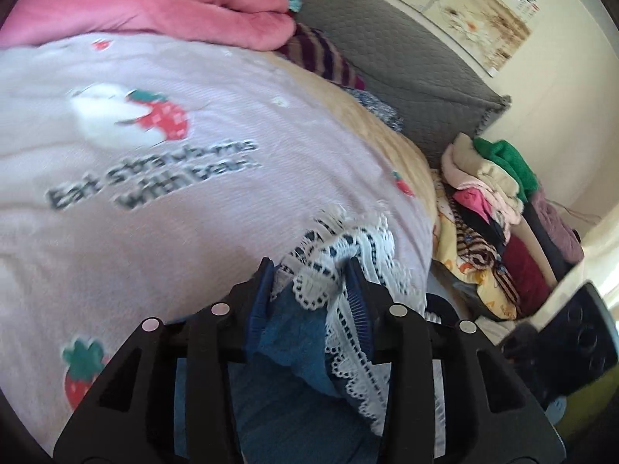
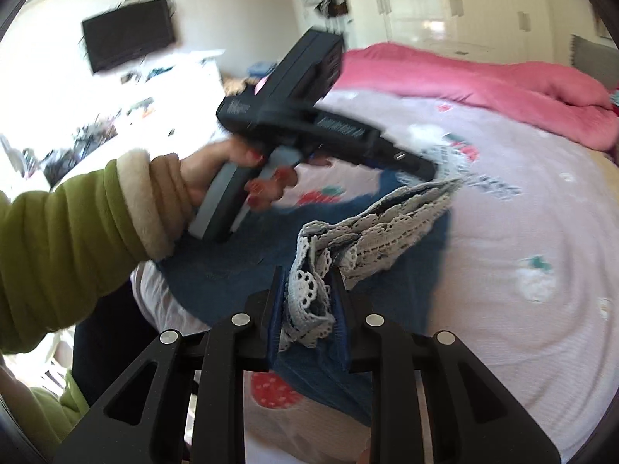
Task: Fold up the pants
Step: 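Lift the lace hem with both grippers and fold it toward the waistband, then lay the folded lace hem onto the pants and open both grippers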
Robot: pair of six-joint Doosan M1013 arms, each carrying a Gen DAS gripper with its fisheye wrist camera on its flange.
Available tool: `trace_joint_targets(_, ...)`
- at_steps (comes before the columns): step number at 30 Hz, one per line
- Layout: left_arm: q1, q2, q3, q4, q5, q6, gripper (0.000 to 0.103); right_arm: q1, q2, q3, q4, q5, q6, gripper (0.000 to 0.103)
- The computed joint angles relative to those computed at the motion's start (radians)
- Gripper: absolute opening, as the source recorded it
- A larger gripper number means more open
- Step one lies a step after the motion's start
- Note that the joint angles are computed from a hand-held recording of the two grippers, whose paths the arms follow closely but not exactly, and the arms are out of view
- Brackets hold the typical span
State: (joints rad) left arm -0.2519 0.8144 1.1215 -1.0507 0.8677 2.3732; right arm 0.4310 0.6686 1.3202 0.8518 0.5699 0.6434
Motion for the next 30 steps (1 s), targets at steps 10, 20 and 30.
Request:
trace_joint_targets(10,0.055,-0.078,0.133,-0.070,-0.136,-0.107,0.071,0.050,0.057,-0.058,0.009,0.122,-0.047,0.031)
trace_joint_targets(20,0.051,-0.175,0.294,-0.128,-0.265,-0.056,0.084,-0.026,-0.005,0.009,0.242,0.093,-0.225,0.067)
trace_joint_targets(30,0.059,-0.085,0.210,-0.140,-0.135,-0.258,0.090,-0.062,0.187,-0.367,-0.286,0.155,0.131,0.082)
